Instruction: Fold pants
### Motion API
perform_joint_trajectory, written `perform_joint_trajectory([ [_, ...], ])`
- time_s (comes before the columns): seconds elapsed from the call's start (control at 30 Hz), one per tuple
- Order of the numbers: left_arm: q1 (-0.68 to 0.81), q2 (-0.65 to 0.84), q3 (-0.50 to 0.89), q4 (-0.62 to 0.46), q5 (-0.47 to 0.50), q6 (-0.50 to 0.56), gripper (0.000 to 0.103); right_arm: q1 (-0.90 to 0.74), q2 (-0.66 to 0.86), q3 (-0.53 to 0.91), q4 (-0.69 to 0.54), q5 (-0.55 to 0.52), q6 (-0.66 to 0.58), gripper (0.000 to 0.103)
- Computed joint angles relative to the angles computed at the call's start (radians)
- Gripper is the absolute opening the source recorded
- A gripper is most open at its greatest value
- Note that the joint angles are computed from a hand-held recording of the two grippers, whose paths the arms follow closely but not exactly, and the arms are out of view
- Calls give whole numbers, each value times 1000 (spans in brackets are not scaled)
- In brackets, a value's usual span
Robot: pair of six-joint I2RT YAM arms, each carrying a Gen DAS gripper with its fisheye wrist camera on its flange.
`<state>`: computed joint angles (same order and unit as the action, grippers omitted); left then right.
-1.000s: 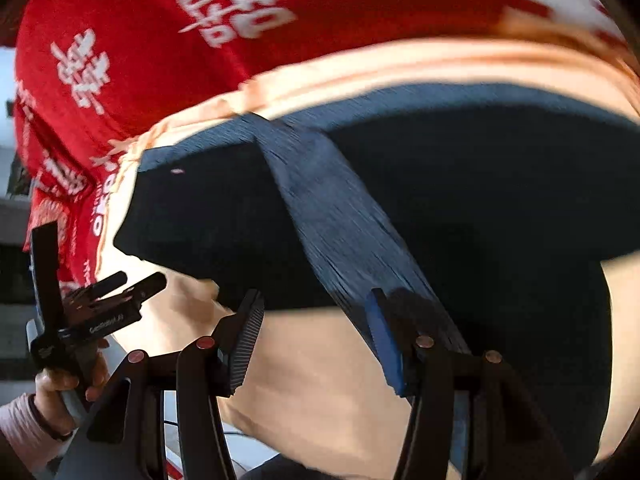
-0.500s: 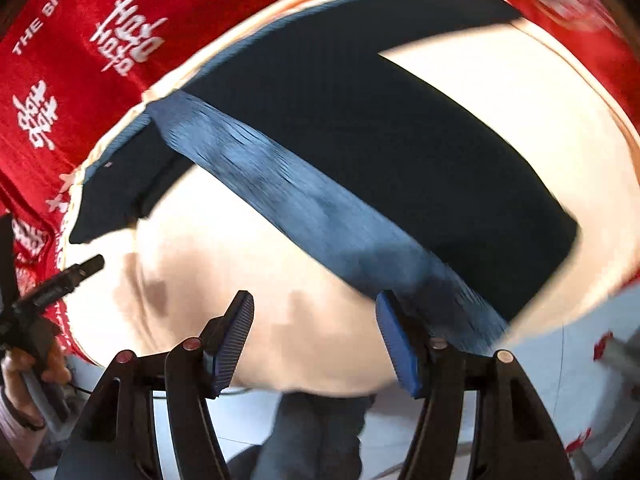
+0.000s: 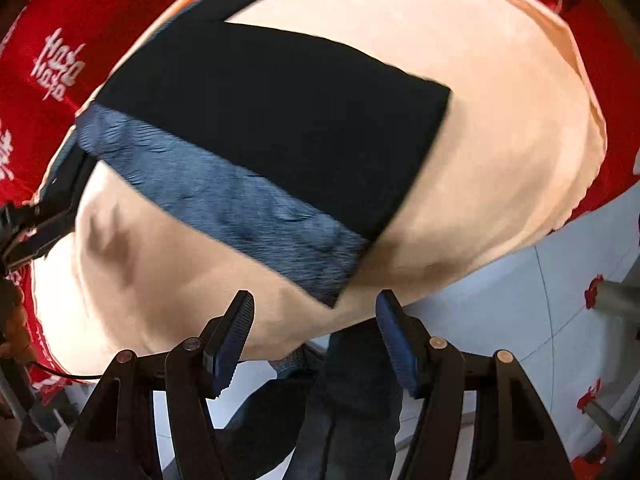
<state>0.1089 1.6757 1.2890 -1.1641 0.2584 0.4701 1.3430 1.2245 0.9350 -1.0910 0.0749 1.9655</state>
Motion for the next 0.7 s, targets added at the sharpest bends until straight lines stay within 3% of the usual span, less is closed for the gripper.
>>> perform_joint_trajectory([
  [0.13,-108,6,-32,46,13,-102,94,21,-135,-150,134,43,25,67],
  [0.23,-164,12,-46,67,18,-146,94,14,-198,-199,212,59,-41,52],
  [0.33,-201,26,-52,79,12,-181,94,-8,-237,-216,244,60,-125,50],
  [0.5,-233,51,-62,84,31,-260,94,-7,-313,-305,293,52,-98,50],
  [0.57,-240,45,-69,92,35,-276,91,-33,-337,-345,336,36,-93,44],
  [0.6,-245,42,-68,93,36,-286,79,-57,-352,-362,355,11,-98,39],
  [0.63,-250,40,-65,90,27,-290,74,-87,-355,-371,369,-22,-117,18],
  [0.67,-258,45,-59,90,25,-297,56,-114,-355,-367,370,-52,-142,9],
  [0.7,-256,58,-40,70,52,-288,24,-143,-361,-356,358,-79,-173,8],
])
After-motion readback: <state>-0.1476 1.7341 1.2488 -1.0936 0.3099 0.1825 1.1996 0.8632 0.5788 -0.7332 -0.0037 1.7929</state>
